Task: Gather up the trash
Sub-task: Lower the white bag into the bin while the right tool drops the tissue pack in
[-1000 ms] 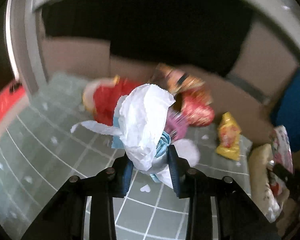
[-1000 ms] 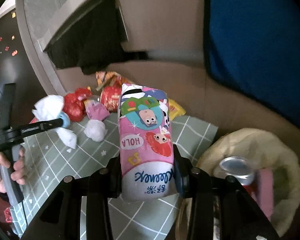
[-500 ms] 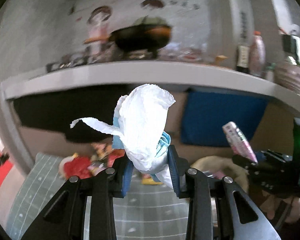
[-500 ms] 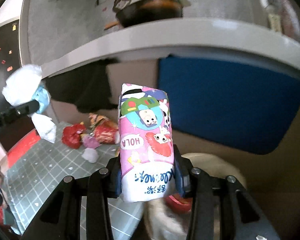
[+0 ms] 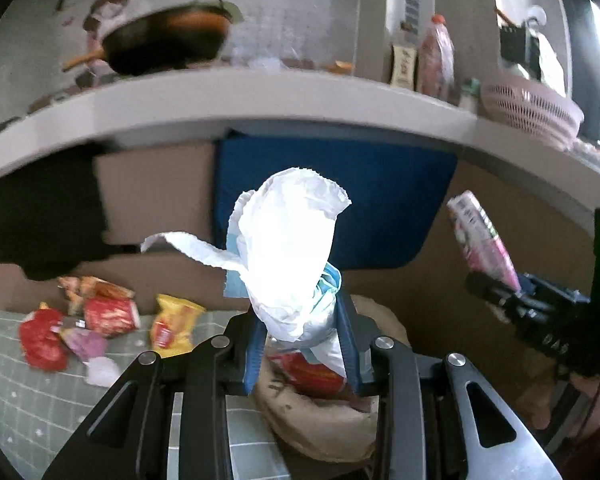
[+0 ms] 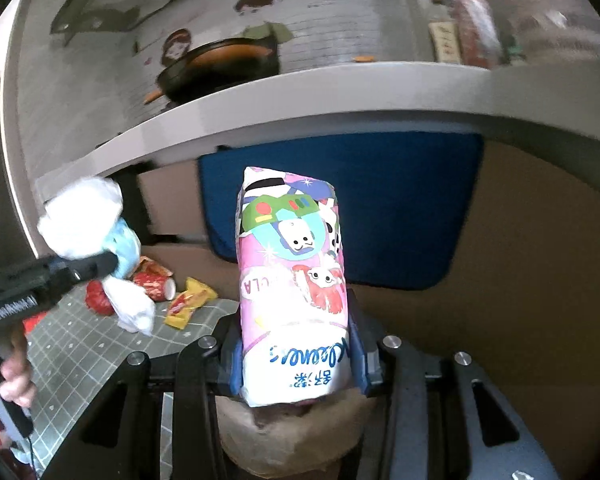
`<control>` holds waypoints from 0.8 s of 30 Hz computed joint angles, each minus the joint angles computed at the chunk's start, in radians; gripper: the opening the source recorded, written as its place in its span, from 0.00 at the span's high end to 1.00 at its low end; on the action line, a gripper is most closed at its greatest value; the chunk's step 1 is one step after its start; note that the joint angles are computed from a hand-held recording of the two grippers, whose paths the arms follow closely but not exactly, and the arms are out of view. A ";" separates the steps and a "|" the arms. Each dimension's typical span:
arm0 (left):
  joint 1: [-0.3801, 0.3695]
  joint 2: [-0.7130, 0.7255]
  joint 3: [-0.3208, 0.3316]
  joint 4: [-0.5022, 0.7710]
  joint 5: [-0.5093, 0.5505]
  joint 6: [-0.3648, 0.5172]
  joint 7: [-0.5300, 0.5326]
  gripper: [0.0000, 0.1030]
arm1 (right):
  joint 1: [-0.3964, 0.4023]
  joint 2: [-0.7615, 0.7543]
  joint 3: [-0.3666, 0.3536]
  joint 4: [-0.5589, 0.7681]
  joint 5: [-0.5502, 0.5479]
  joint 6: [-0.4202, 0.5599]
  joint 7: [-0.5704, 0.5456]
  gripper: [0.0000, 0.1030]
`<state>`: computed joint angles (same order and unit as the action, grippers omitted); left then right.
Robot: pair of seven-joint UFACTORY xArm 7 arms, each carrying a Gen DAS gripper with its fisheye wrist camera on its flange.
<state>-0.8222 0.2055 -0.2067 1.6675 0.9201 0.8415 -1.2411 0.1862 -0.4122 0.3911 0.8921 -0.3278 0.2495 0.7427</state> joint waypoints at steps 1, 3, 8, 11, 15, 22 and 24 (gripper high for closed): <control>-0.001 0.025 -0.002 0.021 -0.007 -0.004 0.006 0.67 | 0.014 -0.002 -0.022 -0.014 0.015 -0.007 -0.013 0.63; -0.006 0.075 0.006 0.057 -0.033 -0.022 0.024 0.67 | 0.034 0.010 -0.050 -0.023 0.042 -0.015 -0.037 0.63; -0.016 0.096 0.037 0.037 -0.084 -0.054 0.067 0.67 | 0.074 0.059 -0.078 -0.025 0.091 -0.046 -0.089 0.63; -0.006 0.102 0.051 0.026 -0.112 -0.073 0.076 0.67 | 0.069 0.085 -0.073 -0.013 0.093 -0.059 -0.095 0.63; 0.017 0.108 0.060 0.006 -0.158 -0.113 0.089 0.67 | 0.076 0.137 -0.082 0.012 0.101 -0.070 -0.105 0.63; 0.058 0.132 0.065 -0.015 -0.272 -0.182 0.142 0.67 | 0.132 0.239 -0.130 0.059 0.151 -0.081 -0.166 0.63; 0.074 0.143 0.061 -0.019 -0.322 -0.209 0.171 0.67 | 0.151 0.264 -0.149 0.066 0.182 -0.087 -0.193 0.63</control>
